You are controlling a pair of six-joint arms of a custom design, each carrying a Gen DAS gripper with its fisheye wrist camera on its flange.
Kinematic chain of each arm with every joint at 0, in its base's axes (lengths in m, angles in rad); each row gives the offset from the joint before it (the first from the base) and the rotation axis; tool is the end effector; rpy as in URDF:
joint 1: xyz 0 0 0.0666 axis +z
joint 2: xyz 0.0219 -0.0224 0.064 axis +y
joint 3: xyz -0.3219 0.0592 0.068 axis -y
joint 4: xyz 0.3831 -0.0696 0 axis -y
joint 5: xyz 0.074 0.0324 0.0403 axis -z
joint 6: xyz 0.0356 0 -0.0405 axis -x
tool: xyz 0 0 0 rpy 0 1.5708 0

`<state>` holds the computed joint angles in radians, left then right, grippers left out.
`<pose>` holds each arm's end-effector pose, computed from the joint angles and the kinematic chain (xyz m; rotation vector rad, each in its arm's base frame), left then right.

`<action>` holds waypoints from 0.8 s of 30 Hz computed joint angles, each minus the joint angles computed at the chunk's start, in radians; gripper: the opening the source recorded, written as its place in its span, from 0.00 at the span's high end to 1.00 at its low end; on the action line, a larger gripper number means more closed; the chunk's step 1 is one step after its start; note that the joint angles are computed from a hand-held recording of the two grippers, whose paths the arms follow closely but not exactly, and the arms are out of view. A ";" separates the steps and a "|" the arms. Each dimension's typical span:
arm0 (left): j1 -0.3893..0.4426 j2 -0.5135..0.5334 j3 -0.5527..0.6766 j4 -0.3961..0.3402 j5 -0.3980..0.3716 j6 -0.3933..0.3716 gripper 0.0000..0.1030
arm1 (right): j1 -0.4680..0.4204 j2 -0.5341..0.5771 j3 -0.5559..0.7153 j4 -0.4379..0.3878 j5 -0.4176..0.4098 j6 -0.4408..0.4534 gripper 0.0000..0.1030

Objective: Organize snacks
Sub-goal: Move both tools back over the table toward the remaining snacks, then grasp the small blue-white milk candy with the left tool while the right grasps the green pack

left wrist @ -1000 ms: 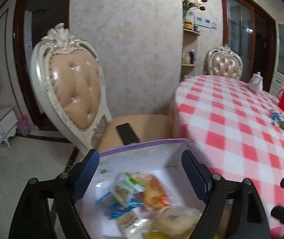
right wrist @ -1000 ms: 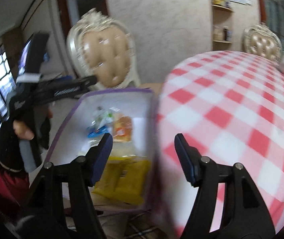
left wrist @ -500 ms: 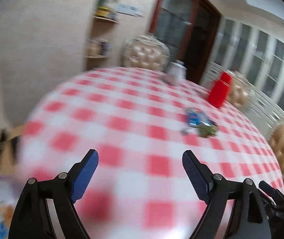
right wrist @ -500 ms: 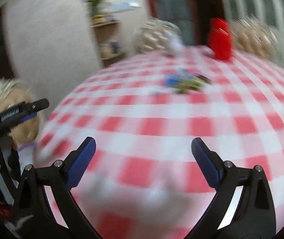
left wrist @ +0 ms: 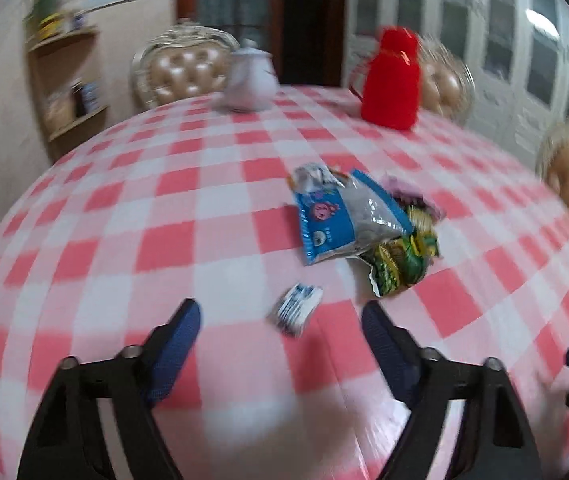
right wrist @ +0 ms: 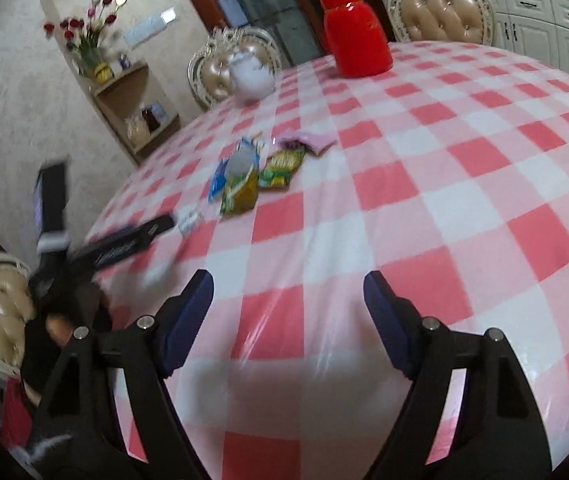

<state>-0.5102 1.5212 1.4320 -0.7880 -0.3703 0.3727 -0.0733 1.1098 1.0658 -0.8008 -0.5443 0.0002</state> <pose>0.4632 -0.2449 0.3388 0.0028 2.3703 0.0353 0.3918 -0.0107 0.3540 -0.1618 2.3387 0.6176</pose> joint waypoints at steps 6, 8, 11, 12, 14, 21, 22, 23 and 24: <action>0.033 0.083 0.070 -0.047 0.111 -0.110 0.52 | -0.003 -0.022 -0.017 0.010 -0.010 0.021 0.23; 0.045 0.087 0.077 -0.044 0.147 -0.112 0.59 | -0.005 -0.020 -0.017 0.008 -0.008 0.022 0.23; 0.045 0.079 0.066 -0.031 0.167 -0.130 0.79 | -0.006 -0.011 -0.014 0.007 0.003 0.033 0.28; 0.034 0.072 0.061 -0.037 0.148 -0.142 0.79 | -0.007 -0.012 -0.015 0.009 0.008 0.034 0.33; 0.014 0.043 0.028 -0.025 0.104 -0.156 0.79 | -0.013 -0.022 -0.028 0.033 0.018 0.034 0.34; 0.019 -0.175 -0.169 0.083 0.065 0.080 0.80 | 0.054 0.030 0.019 0.051 0.068 0.037 0.34; 0.022 -0.197 -0.191 0.095 0.056 0.111 0.79 | 0.086 0.045 0.037 0.059 0.113 0.041 0.34; 0.029 -0.224 -0.220 0.110 0.046 0.153 0.80 | 0.117 0.062 0.054 0.072 0.159 0.044 0.34; 0.036 -0.239 -0.237 0.117 0.047 0.179 0.80 | 0.149 0.086 0.078 0.081 0.195 0.045 0.34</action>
<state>-0.4746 1.2820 1.1954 -0.6707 -0.3232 0.5517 0.0757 1.1959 1.1434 -0.7198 -0.3488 0.0451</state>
